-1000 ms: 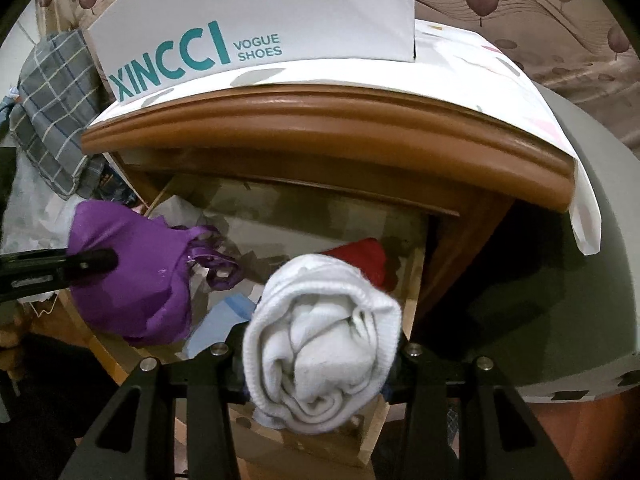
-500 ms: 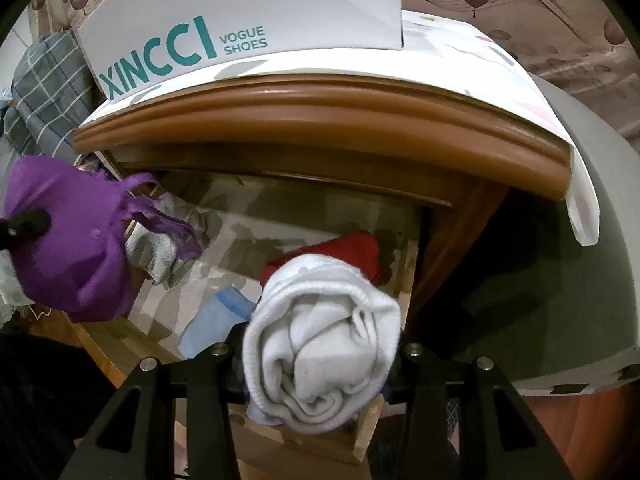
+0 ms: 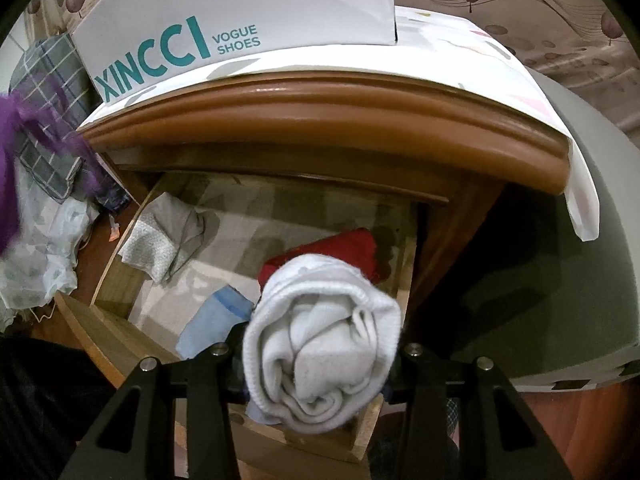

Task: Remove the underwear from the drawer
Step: 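Carry the purple bra into the white box and open the left gripper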

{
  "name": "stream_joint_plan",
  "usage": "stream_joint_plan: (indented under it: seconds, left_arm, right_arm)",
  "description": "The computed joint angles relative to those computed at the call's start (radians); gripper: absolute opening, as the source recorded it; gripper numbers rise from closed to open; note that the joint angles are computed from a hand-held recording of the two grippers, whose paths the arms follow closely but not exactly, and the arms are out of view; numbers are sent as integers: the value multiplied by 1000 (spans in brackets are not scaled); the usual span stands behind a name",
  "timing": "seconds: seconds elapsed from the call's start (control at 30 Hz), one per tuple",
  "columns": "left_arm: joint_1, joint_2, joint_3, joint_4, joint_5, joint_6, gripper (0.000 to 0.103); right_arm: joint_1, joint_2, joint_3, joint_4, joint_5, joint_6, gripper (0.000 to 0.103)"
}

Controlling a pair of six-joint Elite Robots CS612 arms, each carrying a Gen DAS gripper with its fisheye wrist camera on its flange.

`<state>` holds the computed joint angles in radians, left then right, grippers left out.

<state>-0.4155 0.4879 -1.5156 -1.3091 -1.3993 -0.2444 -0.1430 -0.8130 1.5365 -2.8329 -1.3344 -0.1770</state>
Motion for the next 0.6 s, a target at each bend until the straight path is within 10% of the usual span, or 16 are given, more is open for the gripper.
stream_joint_plan:
  seconds: [0.6]
  left_arm:
    - [13, -258, 400, -308, 29, 82, 40]
  right_arm:
    - [-1, -5, 4, -3, 2, 5, 44]
